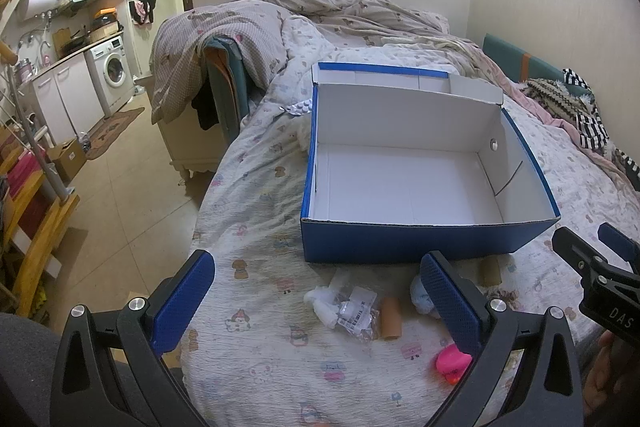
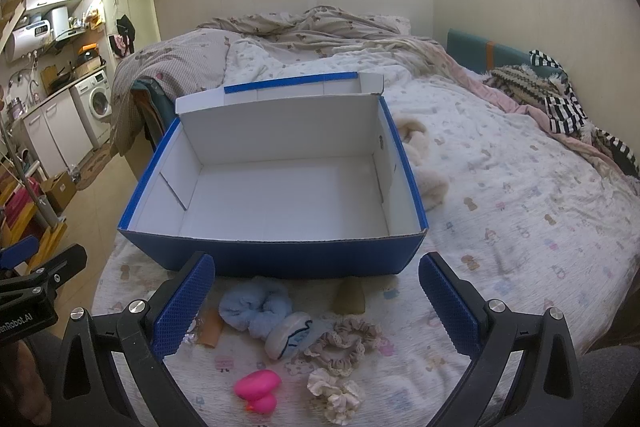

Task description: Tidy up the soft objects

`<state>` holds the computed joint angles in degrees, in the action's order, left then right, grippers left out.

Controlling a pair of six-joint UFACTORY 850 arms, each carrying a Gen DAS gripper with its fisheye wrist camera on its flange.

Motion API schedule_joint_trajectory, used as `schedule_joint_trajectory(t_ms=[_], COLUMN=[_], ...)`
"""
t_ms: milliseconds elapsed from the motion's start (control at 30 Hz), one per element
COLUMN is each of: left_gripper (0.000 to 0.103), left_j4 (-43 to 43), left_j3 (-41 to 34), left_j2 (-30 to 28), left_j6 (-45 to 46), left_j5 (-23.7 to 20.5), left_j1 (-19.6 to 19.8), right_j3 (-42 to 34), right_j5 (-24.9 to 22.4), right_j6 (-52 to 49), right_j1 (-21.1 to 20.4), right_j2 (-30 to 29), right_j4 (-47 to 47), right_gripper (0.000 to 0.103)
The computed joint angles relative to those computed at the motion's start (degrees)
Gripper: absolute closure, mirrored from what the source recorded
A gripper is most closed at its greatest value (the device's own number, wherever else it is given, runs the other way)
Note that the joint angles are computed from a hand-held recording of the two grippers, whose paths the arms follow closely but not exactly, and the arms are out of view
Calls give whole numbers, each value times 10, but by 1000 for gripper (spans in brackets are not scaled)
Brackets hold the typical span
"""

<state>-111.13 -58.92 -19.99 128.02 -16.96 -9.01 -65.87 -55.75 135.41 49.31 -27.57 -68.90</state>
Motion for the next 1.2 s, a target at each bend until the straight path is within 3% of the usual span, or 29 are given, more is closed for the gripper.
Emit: schedule_joint_trajectory(t_ms=[1200], left_gripper=[0], left_j4=[14], left_j3=[0], left_j2=[8], left_j6=[-15], left_j5=[1], left_j1=[0], right_j3=[1], right_j5=[-2], right_j6=[1], right_j1=[1], right_j2=[1], right_j4=[-1], right_gripper=[0])
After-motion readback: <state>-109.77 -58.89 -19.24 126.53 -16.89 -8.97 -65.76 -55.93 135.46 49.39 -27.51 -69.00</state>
